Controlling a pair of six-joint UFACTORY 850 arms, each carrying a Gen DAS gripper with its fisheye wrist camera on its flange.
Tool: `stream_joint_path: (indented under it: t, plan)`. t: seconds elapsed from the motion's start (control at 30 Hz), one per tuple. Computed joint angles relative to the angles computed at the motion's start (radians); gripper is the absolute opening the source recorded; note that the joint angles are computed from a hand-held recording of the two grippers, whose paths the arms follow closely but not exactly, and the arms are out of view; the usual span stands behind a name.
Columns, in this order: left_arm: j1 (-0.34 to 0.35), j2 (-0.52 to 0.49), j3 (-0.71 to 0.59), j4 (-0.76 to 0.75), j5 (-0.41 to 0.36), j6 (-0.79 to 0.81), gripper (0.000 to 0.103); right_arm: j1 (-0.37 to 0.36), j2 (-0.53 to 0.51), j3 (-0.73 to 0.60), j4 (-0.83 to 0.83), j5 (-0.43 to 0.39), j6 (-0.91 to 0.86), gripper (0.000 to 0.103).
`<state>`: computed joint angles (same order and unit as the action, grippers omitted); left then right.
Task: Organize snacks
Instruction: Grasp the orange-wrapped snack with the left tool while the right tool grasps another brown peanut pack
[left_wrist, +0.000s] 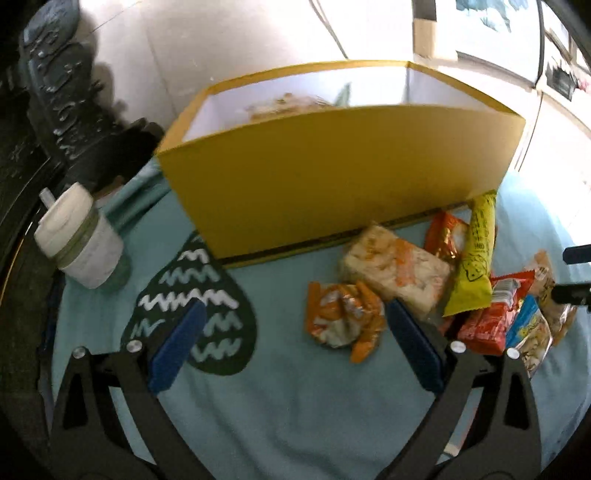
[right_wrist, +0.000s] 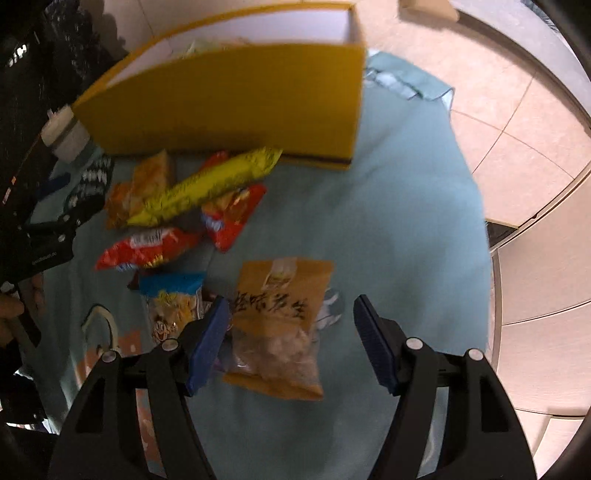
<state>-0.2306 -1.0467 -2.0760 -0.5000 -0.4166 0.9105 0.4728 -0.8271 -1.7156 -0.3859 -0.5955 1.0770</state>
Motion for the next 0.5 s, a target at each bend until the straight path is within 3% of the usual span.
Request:
stream_joint_path:
  t: [0.1, 0.17, 0.23, 0.27, 0.37, 0.4, 0.43, 0.47, 0.5]
  plan:
    - [-0.014, -0.034, -0.040, 0.059, 0.017, -0.092, 0.100, -0.001, -0.064, -0.076, 0.064, -0.048, -0.068, 0.070]
    - [-0.022, -0.069, -0.089, 0.133, 0.003, -0.168, 0.100, -0.005, -0.064, -0.068, 0.078, -0.010, -0.077, 0.069]
    - [-0.022, -0.096, -0.123, 0.153, -0.017, -0.185, 0.100, -0.015, -0.054, -0.056, 0.147, 0.023, -0.148, 0.049]
    - [-0.020, -0.117, -0.153, 0.169, -0.053, -0.195, 0.099, -0.015, -0.051, -0.054, 0.167, 0.034, -0.184, 0.048]
    - [0.003, -0.122, -0.141, 0.011, -0.116, -0.031, 0.078, -0.004, -0.044, -0.043, 0.141, 0.031, -0.188, 0.044]
    - [0.008, -0.112, -0.122, -0.047, -0.127, 0.029, 0.063, -0.009, -0.030, -0.015, 0.166, 0.063, -0.195, 0.044]
    - [0.009, -0.106, -0.113, -0.071, -0.136, 0.059, 0.055, -0.013, -0.020, 0.004, 0.182, 0.086, -0.196, 0.046]
    - [0.005, -0.094, -0.093, -0.073, -0.121, 0.074, 0.054, -0.017, -0.015, 0.016, 0.196, 0.103, -0.198, 0.047]
    - [0.004, -0.090, -0.086, -0.072, -0.118, 0.071, 0.053, -0.022, -0.008, 0.034, 0.209, 0.126, -0.195, 0.058]
